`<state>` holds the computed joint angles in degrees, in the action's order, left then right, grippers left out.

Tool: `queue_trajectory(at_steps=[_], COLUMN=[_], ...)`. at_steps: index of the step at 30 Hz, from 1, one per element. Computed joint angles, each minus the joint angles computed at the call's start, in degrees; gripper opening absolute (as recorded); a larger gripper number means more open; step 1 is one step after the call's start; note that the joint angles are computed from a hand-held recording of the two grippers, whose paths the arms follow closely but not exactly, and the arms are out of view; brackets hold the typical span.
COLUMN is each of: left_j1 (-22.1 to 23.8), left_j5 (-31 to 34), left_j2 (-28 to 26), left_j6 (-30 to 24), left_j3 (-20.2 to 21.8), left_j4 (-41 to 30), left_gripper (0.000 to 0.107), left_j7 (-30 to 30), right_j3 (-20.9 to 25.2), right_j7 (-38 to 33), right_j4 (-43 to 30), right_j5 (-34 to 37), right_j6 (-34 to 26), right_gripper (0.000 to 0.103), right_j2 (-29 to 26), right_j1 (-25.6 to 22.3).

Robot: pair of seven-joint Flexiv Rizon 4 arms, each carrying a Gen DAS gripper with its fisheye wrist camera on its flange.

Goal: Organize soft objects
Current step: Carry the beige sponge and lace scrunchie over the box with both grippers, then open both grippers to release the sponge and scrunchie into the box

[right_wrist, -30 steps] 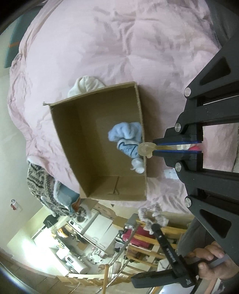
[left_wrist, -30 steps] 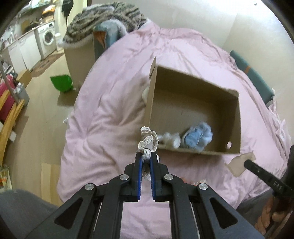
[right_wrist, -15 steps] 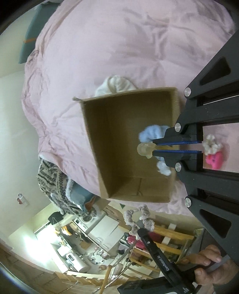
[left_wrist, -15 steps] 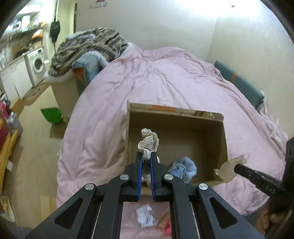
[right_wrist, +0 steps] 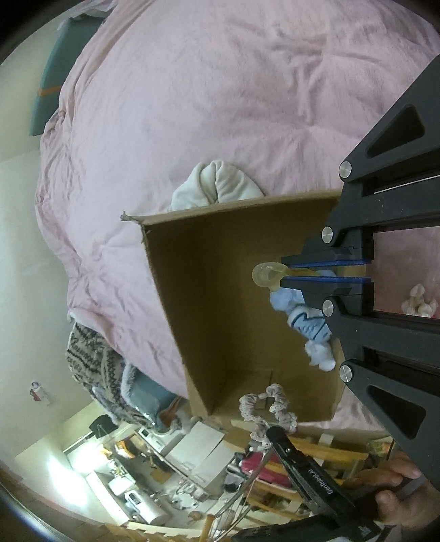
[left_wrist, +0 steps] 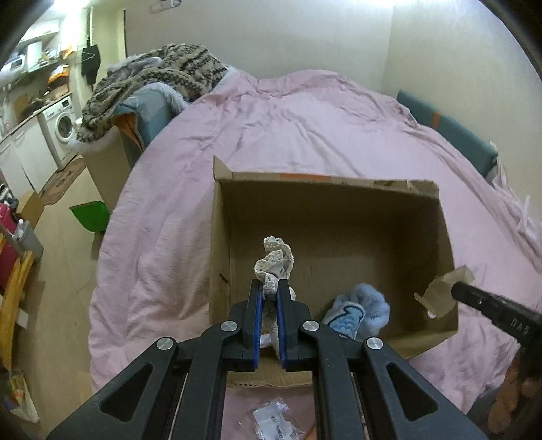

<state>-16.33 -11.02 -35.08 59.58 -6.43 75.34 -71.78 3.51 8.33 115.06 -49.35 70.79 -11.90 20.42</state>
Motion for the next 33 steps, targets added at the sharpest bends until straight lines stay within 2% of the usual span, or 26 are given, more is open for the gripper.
queue_trajectory(at_steps=[3, 7, 10, 22, 33], left_j1=[0.1, -0.6, -0.1, 0.2, 0.0], left_j5=[-0.1, 1.3, 0.7, 0.5, 0.5], left_j2=[-1.0, -2.3, -2.8, -2.4, -2.3], left_j6=[-1.9, -1.3, -2.6, -1.9, -0.8], left_j3=[0.2, 1.6, 1.1, 0.2, 0.3], left_j4=[-0.7, -1.7, -2.4, -1.0, -0.4], left_gripper=[0.008, 0.008, 0.008, 0.008, 0.008], left_j7=[-0.6, -2.3, -3.2, -1.7, -1.5], right_j3=[0.6, 0.9, 0.9, 0.8, 0.3], right_j7=[-1.8, -4.1, -5.3, -8.0, -8.4], right_j4=[-0.5, -1.3, -1.8, -2.9, -3.1], right_j5=[1.3, 3.3, 4.6, 7.7, 7.9], right_j6=[-1.0, -2.2, -2.5, -4.7, -3.9], right_gripper=[0.006, 0.007, 0.007, 0.007, 0.007], right_j2=[-0.7, -1.5, -2.1, -2.8, -3.1], right_j1=[0.2, 0.9, 1.3, 2.3, 2.6])
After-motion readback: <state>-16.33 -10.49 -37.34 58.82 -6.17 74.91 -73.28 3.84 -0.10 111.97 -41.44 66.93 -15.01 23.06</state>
